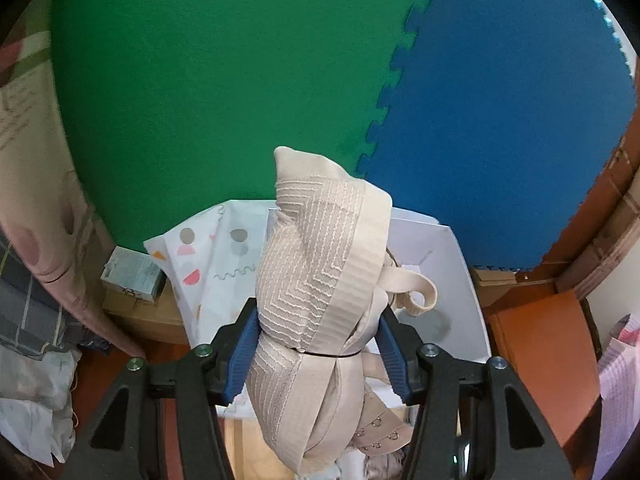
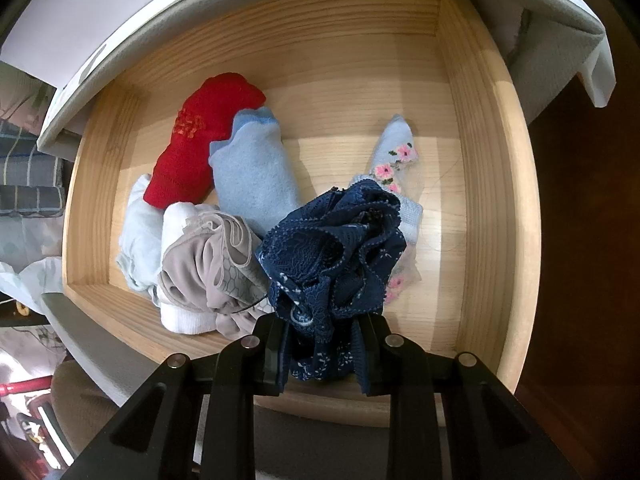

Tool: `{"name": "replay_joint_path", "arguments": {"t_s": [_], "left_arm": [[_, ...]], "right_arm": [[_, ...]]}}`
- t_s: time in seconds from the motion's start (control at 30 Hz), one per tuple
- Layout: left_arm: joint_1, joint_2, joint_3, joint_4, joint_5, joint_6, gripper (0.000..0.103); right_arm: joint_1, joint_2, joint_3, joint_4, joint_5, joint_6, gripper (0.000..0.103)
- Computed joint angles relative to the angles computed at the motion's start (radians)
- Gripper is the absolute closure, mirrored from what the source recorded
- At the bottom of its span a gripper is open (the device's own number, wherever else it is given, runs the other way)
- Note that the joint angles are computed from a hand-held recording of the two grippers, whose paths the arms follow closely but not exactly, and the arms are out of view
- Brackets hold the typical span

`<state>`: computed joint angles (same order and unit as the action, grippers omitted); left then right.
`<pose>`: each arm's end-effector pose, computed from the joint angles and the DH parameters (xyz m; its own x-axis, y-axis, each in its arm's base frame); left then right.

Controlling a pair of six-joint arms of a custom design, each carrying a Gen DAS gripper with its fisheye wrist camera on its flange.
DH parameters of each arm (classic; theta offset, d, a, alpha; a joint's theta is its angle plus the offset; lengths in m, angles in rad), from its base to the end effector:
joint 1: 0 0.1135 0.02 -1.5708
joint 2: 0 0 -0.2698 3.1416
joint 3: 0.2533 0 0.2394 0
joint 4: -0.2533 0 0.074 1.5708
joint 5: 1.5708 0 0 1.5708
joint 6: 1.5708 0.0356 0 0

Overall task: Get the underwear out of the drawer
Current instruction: 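Carry the beige garment into the white box and open the left gripper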

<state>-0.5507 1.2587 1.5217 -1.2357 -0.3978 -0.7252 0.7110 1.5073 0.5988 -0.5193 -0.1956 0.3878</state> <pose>0.1823 -0.0958 0.4002 -0.7237 -0.2732 -0.6337 -0.2452 0.9602 -0.1339 0.1533 0.1411 0.1291 -0.9443 -0.3237 -0.0592 -0.3284 0.9156 0.2320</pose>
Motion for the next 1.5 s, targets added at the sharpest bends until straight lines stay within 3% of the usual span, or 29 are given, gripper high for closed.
{"name": "replay_joint_path", "arguments": {"t_s": [0.23,0.6,1.03,1.33,1.5], "left_arm": [[0.125,0.144,-0.112,0.168,0.074,0.056,0.046],[0.154,0.228,-0.253,0.278,0.105,0.037,0.046],[0.172,0.268,-0.246,0.240,0.128,0.014,0.040],[0.141,0.143,-0.208,0.178,0.095,0.021,0.040],[0.046,0.028,-0.213,0.084,0.010,-0.030,0.040]], "right_arm": [[-0.002,0.002,-0.004,0.008,-0.012,0.000,0.079],[-0.028,-0.004,-0.013,0.012,-0.037,-0.021,0.078],[-0.029,-0.010,-0.008,0.004,-0.036,-0.019,0.078],[-0.028,-0.007,-0.009,0.007,-0.034,-0.017,0.078],[-0.028,-0.010,-0.009,0.006,-0.033,-0.015,0.079]]}}
